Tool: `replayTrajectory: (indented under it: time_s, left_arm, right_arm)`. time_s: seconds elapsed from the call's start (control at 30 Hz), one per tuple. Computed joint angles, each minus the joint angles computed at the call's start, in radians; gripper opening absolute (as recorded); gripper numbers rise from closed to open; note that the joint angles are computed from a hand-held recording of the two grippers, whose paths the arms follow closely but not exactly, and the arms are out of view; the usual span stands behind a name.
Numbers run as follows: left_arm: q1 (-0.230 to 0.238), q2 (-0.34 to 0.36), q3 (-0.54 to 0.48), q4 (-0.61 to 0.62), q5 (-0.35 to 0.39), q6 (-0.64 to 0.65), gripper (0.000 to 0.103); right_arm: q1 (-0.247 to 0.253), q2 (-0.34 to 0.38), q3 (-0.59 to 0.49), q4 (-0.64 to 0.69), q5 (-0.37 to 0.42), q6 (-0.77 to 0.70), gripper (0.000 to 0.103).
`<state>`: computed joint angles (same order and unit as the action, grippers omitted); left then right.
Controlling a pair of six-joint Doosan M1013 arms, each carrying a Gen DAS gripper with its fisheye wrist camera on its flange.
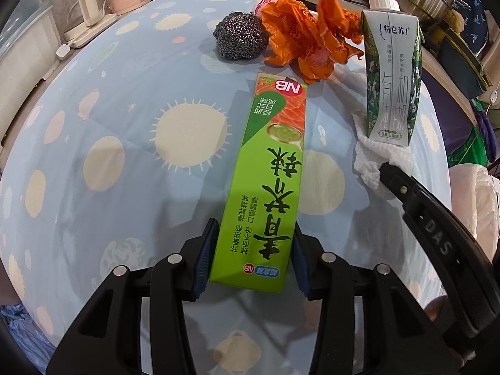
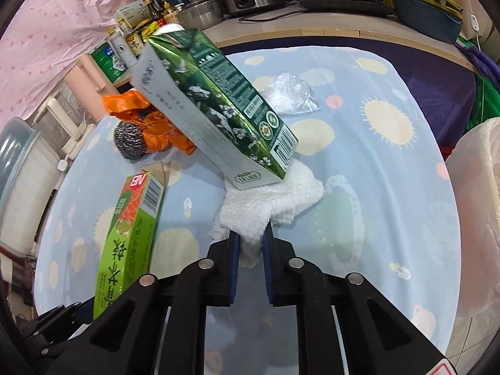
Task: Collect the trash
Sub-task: 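Grasp the white tissue beside the green carton with the right gripper while the left holds the box, then carry the tissue and NB box over the bin and open both grippers to drop them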
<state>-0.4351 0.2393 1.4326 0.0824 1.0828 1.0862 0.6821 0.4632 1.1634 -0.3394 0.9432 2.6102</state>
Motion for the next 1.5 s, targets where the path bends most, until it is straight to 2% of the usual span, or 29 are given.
replayTrajectory:
  time_s: [0.3, 0.7, 1.07, 1.5]
  left_arm:
    - [-0.018, -0.026, 0.013, 0.027, -0.013, -0.003, 0.038]
    - [-0.028, -0.046, 0.025, 0.036, -0.018, -0.004, 0.038]
    - [-0.055, -0.093, 0.038, 0.039, -0.063, 0.034, 0.038]
    - [-0.148, -0.096, 0.0, 0.046, -0.089, 0.104, 0.038]
  right_arm:
    - [0.023, -0.055, 0.049, 0.01, -0.057, -0.02, 0.012]
    - [0.049, -0.137, 0.11, -0.12, -0.112, 0.087, 0.012]
    - [0.038, -0.218, 0.205, -0.286, -0.077, 0.294, 0.012]
    - [0.021, -0.308, 0.327, -0.397, -0.04, 0.49, 0.012]
